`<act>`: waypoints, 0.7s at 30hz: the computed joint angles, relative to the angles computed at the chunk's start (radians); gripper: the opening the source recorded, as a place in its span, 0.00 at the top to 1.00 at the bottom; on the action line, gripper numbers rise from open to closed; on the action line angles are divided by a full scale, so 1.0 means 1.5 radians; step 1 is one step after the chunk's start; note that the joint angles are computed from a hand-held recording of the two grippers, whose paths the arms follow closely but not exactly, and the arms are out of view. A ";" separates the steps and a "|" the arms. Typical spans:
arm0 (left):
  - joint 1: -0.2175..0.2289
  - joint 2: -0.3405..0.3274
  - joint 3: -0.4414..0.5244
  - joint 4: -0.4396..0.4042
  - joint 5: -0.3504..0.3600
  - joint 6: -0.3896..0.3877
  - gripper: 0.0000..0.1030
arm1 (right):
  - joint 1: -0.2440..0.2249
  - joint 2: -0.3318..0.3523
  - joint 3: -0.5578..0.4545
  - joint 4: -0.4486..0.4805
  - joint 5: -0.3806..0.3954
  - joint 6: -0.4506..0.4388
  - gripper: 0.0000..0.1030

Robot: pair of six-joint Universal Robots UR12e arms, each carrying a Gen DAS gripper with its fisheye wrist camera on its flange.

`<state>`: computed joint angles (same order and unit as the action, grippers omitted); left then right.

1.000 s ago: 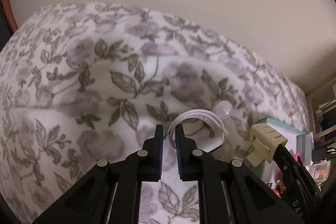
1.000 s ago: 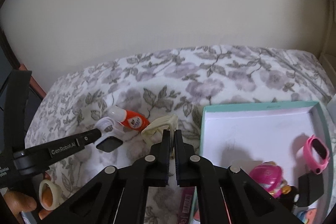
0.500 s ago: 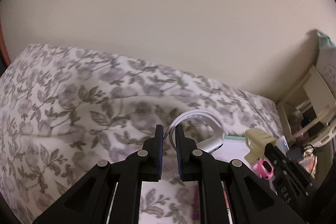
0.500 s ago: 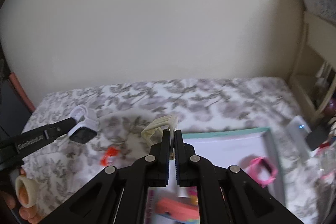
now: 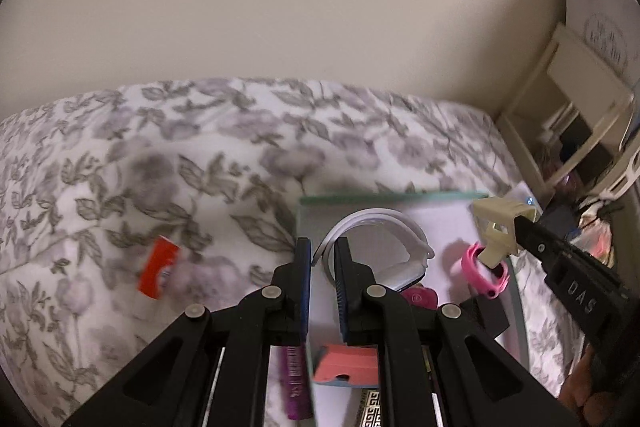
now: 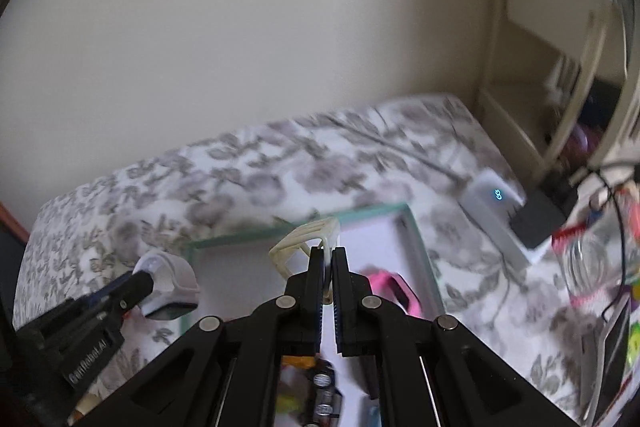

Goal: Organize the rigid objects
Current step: 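Carry the white watch and cream clip into the tray and release both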

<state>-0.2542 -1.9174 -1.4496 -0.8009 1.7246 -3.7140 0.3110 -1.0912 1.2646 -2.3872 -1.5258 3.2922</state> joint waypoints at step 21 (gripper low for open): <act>0.002 -0.006 0.012 -0.038 -0.018 0.007 0.58 | 0.002 0.003 -0.007 0.036 -0.039 0.006 0.52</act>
